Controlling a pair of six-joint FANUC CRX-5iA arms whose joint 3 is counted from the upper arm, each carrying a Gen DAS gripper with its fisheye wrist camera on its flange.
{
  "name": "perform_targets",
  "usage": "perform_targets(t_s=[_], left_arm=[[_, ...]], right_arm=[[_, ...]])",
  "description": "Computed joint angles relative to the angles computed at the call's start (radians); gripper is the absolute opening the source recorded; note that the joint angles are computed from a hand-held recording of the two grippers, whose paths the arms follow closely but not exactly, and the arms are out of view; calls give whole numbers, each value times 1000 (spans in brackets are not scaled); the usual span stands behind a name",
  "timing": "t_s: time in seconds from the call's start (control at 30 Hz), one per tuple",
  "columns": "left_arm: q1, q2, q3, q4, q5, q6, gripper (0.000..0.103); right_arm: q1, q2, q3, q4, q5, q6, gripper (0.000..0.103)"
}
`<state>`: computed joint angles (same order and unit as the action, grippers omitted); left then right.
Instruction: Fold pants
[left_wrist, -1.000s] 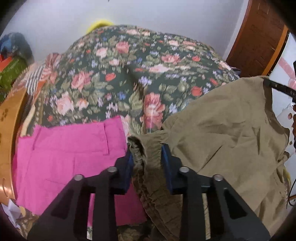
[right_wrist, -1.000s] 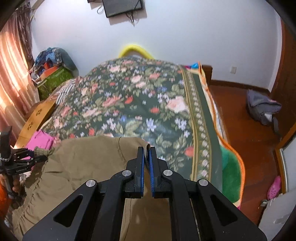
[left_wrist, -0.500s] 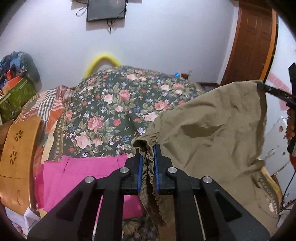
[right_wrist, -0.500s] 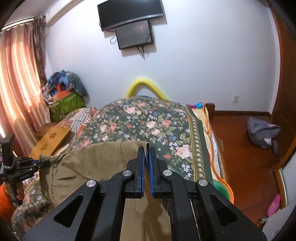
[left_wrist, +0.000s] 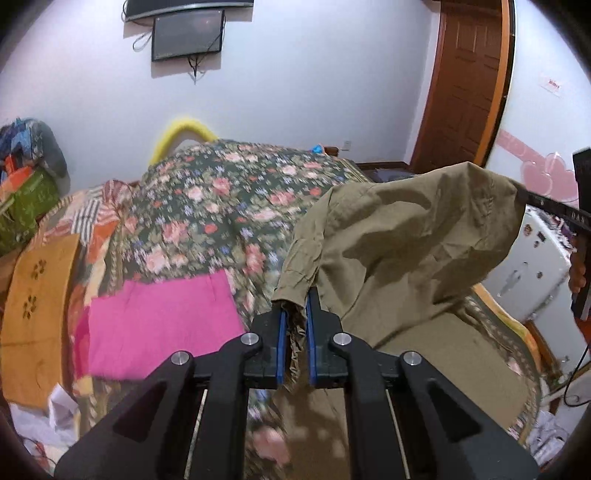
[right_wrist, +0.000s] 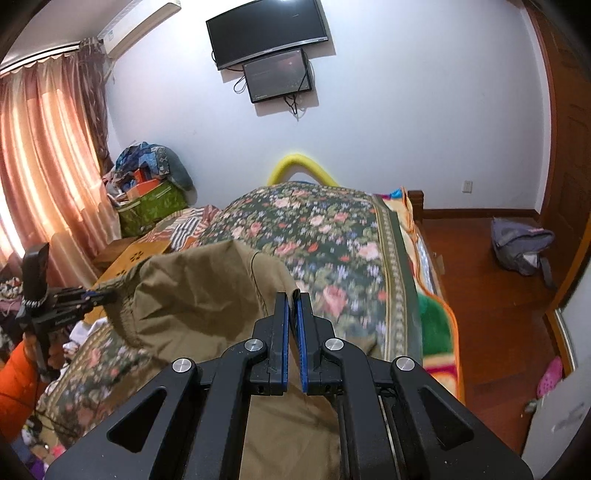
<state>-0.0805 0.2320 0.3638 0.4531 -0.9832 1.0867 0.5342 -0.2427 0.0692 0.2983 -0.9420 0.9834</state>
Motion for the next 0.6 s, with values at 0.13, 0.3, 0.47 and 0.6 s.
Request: perform_targets(t_s=[0.13, 0.3, 0.47, 0.6], left_arm=[[7, -58, -83, 10, -5, -8, 9], [4, -140, -194, 3, 8, -30, 9], [4, -209, -302, -2, 19, -56, 9], [8, -246, -366, -18, 23, -50, 9]], right_arm=[[50, -61, -62, 22, -15, -63, 4], [123, -134, -150, 79, -40, -155, 4], [203, -220, -259, 142, -87, -278, 4], [237, -272, -324, 129, -148, -339, 4]])
